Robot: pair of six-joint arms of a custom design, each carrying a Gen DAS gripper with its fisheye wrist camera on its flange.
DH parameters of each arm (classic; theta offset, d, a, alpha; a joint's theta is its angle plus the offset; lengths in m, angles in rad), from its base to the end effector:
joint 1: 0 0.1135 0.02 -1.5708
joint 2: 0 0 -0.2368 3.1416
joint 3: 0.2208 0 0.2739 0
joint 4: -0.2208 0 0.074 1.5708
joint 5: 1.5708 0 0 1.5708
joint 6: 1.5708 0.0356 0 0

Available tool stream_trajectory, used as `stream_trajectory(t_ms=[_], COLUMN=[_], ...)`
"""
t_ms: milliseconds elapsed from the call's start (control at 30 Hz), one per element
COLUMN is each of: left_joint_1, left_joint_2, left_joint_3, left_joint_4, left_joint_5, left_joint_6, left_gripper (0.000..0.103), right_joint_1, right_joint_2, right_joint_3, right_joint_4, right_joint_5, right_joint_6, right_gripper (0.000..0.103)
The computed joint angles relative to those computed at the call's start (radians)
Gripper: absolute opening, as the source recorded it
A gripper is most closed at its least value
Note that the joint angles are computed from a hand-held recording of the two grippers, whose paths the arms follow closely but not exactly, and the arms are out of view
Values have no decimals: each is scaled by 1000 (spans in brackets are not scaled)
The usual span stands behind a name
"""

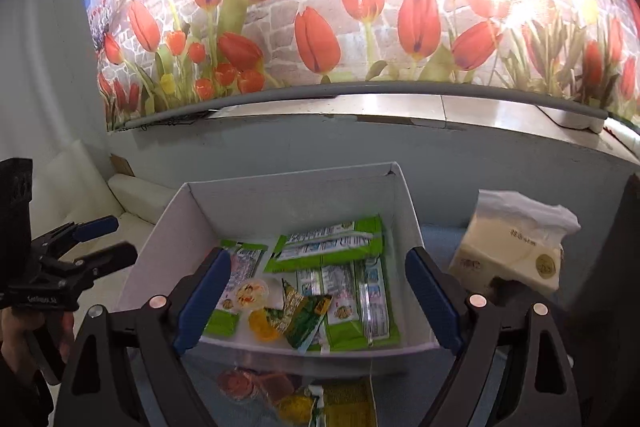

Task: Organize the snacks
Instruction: 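Open both grippers to drop the green pack and red jelly cup into the box, then grasp the yellow-brown snack pack with the right gripper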

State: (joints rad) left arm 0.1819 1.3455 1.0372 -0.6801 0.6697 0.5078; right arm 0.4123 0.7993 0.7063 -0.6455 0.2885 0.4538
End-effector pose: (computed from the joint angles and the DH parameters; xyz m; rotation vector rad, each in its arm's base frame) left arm 0.2951 0.0318 0.2353 0.6179 2.2601 -0.5270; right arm 0.1933 0.0735 0.2454 0.1929 2.2670 0.1217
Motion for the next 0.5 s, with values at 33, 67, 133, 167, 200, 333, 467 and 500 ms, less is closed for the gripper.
stream_trajectory(t_ms=[33, 67, 133, 167, 200, 333, 467, 500], left_joint_1=[10, 22, 46, 62, 83, 186, 355, 400], left_joint_2=[-26, -67, -163, -218, -272, -426, -523, -528], left_joint_3=[-10, -31, -90, -124, -158, -260, -330, -338], left_joint_4=[-33, -72, -116, -151, -192, -380, -597, -648], left_joint_5=[13, 26, 38, 44, 57, 96, 132, 132], left_joint_6=[22, 51, 89, 124, 169, 339, 577, 642], left_gripper=[103, 103, 103, 103, 103, 103, 103, 103], right_joint_1=[41, 98, 205, 251, 298, 342, 275, 263], right_joint_2=[-71, -132, -243, -283, -311, -366, -287, -253], right_joint_3=[-34, -61, -120, -146, -173, -282, -362, -371], right_joint_4=[-37, -96, -192, -247, -304, -360, -233, -197], right_joint_5=[36, 93, 192, 218, 242, 235, 158, 147], right_joint_6=[31, 77, 172, 227, 290, 382, 294, 270], right_gripper=[92, 92, 92, 92, 92, 92, 92, 92])
